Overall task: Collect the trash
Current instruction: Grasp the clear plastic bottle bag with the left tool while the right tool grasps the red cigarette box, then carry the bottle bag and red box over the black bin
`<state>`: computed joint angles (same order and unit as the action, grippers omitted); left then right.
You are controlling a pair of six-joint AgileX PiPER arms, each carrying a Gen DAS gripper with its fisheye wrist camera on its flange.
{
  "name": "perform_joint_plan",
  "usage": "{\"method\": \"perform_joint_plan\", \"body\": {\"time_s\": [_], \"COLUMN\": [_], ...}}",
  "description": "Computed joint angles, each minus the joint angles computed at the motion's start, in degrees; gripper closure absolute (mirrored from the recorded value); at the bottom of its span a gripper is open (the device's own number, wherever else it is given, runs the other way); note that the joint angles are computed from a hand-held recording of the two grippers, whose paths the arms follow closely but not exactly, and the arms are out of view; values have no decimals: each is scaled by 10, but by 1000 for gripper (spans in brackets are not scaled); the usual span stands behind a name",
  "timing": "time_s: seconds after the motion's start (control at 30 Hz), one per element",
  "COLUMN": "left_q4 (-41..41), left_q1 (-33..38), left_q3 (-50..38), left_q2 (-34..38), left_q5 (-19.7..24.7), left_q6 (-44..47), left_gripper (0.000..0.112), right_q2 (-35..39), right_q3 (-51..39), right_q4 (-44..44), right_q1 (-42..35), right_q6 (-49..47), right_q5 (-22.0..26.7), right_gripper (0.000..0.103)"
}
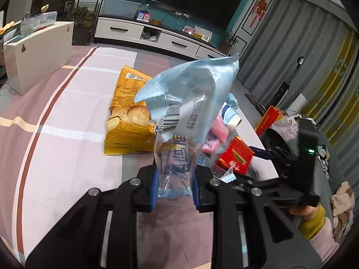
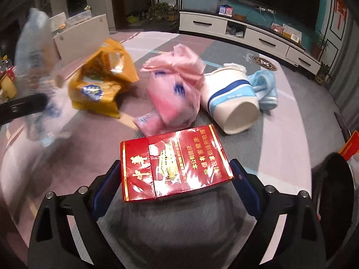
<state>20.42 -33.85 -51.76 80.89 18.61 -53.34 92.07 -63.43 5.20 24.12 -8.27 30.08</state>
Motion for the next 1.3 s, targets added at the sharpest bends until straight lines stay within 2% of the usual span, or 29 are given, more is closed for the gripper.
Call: {"method": "perform_joint_plan", "body": {"time_s": [0.2, 0.27, 0.43, 0.7, 0.97, 1.3], "left_q4": [35, 57, 97, 100, 14, -44], "left_q1": [-28, -43, -85, -139, -153, -185], "left_q3": [-18, -26, -50, -129, -269, -515], "left_q2": [9, 14, 32, 83, 180, 342], "left_q5": [13, 21, 42, 75, 106, 186], "left_q6": [-23, -41, -69, -63, 36, 128], "left_gripper": [87, 87, 87, 87, 87, 87], "right_q2": [-102, -130, -198, -233, -257, -258], "right_q3": [70, 89, 137, 153, 162, 164], "right_q4": [-5, 47, 95, 199, 275, 381], "right_q1": [-30, -60, -99, -189, -282, -445], "right_q6": [29, -10, -53, -154, -235, -350], "right_q5": [-4, -1, 3, 24, 49, 87], "right_gripper": [11, 11, 11, 11, 11, 11]}}
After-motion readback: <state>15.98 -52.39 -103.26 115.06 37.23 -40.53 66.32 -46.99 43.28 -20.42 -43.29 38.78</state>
